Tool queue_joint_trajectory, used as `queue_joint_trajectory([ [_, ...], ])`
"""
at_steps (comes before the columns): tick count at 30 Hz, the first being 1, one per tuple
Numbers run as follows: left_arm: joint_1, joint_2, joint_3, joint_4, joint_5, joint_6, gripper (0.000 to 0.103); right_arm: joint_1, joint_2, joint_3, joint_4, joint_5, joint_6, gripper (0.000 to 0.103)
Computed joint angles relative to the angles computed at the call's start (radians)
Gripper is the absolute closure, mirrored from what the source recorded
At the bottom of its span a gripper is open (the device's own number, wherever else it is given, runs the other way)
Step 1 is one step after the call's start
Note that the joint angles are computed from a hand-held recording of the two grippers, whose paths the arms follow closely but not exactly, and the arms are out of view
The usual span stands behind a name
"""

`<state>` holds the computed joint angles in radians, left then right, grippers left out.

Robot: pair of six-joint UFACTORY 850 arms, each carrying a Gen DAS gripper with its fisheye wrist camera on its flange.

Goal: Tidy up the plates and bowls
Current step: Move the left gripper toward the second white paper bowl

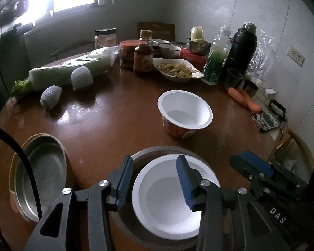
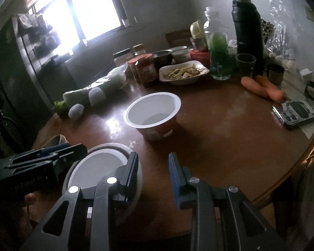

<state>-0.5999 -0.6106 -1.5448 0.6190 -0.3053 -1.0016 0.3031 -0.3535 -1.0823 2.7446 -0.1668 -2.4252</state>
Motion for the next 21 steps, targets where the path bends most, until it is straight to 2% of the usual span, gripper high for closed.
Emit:
queue_joint_trajectory([
  [3,0.000,-0.019,-0.030,-0.040,-0.001,0.053,0.059,-0.012,-0.006,-0.003,-0.030,-0.007,0.028,0.072],
  [12,0.006,-0.080,-0.129,-0.158,-0.025,0.199,0.059,-0.035,-0.020,-0.015,0.048,-0.008,-0.033,0.069],
  [21,0.026,-0.145,-0.243,-0.262,-0.046,0.319,0.059,-0.049,-0.055,-0.071,0.019,0.005,-0.013,0.067],
])
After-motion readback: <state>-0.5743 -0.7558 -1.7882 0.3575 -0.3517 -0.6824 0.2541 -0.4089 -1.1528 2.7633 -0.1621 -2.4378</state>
